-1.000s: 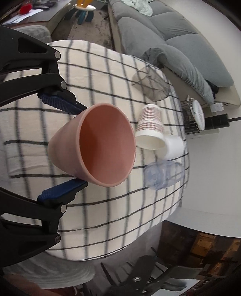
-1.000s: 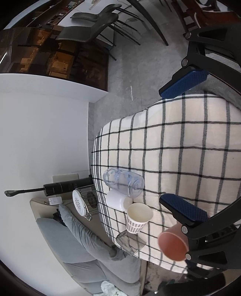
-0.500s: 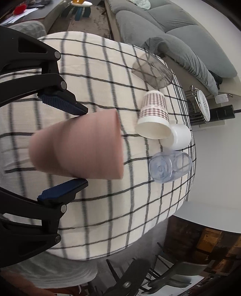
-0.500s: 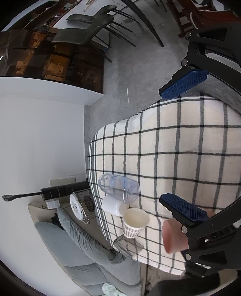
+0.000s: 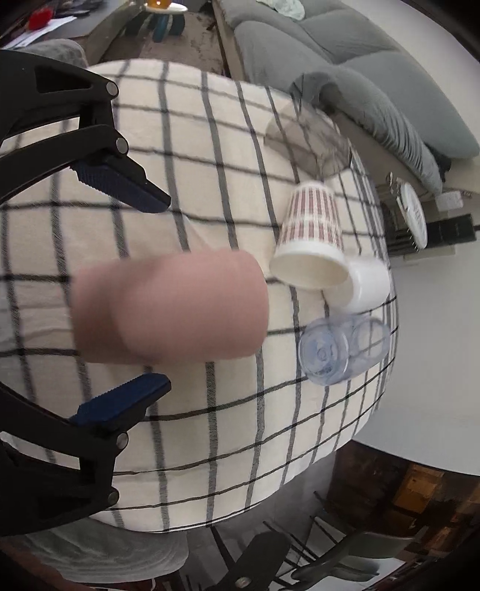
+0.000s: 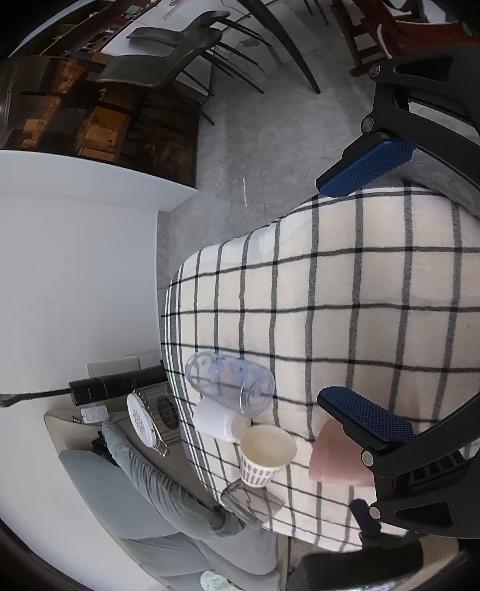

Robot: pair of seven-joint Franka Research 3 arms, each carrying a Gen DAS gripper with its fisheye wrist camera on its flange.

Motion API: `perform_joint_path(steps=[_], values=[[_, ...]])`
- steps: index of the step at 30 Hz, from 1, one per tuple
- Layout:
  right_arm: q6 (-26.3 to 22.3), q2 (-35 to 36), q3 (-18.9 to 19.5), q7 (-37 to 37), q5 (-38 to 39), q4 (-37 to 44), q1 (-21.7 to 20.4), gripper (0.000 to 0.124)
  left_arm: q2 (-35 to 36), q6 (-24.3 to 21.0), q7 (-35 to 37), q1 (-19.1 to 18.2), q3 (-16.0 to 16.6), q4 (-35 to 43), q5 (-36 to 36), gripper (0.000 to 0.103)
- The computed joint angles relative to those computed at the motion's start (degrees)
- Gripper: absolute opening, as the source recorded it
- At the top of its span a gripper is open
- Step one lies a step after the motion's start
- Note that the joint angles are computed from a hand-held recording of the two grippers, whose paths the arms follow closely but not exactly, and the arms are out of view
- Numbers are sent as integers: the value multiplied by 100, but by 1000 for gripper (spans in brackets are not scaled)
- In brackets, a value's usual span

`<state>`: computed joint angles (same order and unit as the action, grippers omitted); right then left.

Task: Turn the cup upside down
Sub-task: 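Rotate the right gripper to turn the pink cup rim-down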

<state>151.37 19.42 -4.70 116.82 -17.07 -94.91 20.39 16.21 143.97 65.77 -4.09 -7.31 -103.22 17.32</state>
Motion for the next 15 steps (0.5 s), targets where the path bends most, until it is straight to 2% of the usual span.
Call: perform_joint_path(steps=[4,7,9,11,15], values=[[26,-144,137,-311,61,-44,14,103,-724,104,-360,33,89,-747,189,97],[-167,-183,457,-1050,594,92,-116,103,-1232,2,-954,34,152,-1195,700,97],[-673,-94,631,-1525,1050,415,-159,103,-1535,8,-1191,97,138,-1450,829,98],[-1394,103,770,-1939,1450,904,-151,103,-1876,56,-1429,194,134,-1743,902,101],[-2419,564,798,-2025,1828,1728,42,103,-2376,31,-1925,455,131,-2152,1267,101]])
